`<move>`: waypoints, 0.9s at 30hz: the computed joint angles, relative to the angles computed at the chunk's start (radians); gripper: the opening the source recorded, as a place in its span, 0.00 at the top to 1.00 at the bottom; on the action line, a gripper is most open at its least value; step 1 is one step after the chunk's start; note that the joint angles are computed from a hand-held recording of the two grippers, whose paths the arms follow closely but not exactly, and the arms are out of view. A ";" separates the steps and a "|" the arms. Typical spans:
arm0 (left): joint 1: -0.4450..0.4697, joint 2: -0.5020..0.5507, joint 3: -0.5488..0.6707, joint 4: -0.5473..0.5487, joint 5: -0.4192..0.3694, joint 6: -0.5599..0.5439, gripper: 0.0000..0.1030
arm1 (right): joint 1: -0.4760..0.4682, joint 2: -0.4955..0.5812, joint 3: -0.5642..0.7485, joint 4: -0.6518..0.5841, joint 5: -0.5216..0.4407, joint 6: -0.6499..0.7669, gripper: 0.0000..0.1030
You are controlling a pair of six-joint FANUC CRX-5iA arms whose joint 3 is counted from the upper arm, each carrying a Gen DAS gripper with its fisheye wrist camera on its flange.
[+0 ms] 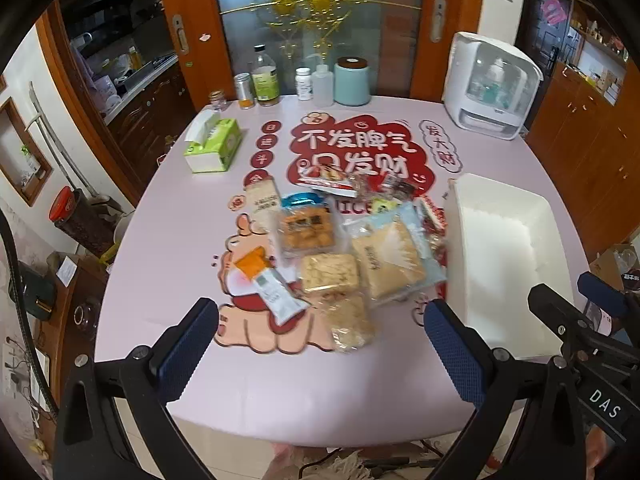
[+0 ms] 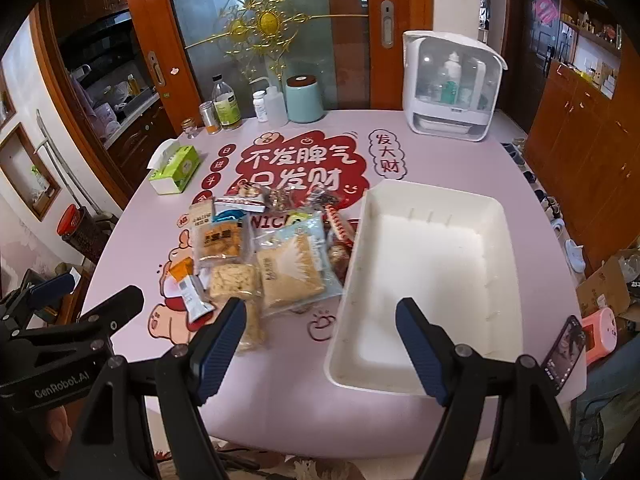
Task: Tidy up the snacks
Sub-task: 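Grasp the orange-and-white snack bar with the left gripper while the right grasps a clear puffed-snack bag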
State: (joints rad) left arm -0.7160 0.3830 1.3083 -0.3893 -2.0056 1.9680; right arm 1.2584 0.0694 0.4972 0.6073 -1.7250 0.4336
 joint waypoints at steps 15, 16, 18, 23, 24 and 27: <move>0.341 -0.218 -0.527 0.229 0.238 -0.251 0.01 | -0.081 0.195 0.176 -0.231 0.003 -0.070 0.24; 0.357 -0.226 -0.560 0.248 0.251 -0.273 0.01 | -0.088 0.194 0.164 -0.261 0.022 -0.079 0.24; 0.395 -0.246 -0.643 0.296 0.287 -0.327 0.01 | -0.098 0.192 0.137 -0.305 0.060 -0.095 0.24; 0.467 -0.245 -0.776 0.382 0.324 -0.359 0.01 | -0.112 0.189 0.067 -0.353 0.149 -0.100 0.24; 0.473 -0.239 -0.787 0.392 0.327 -0.354 0.01 | -0.114 0.193 0.053 -0.353 0.161 -0.094 0.24; 0.495 -0.226 -0.830 0.421 0.341 -0.337 0.01 | -0.124 0.194 0.006 -0.368 0.205 -0.071 0.24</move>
State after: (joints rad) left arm -0.2212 0.1568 0.4784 0.0314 -1.6648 1.6306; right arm 1.1344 0.2630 0.5033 0.2396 -1.5196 0.3626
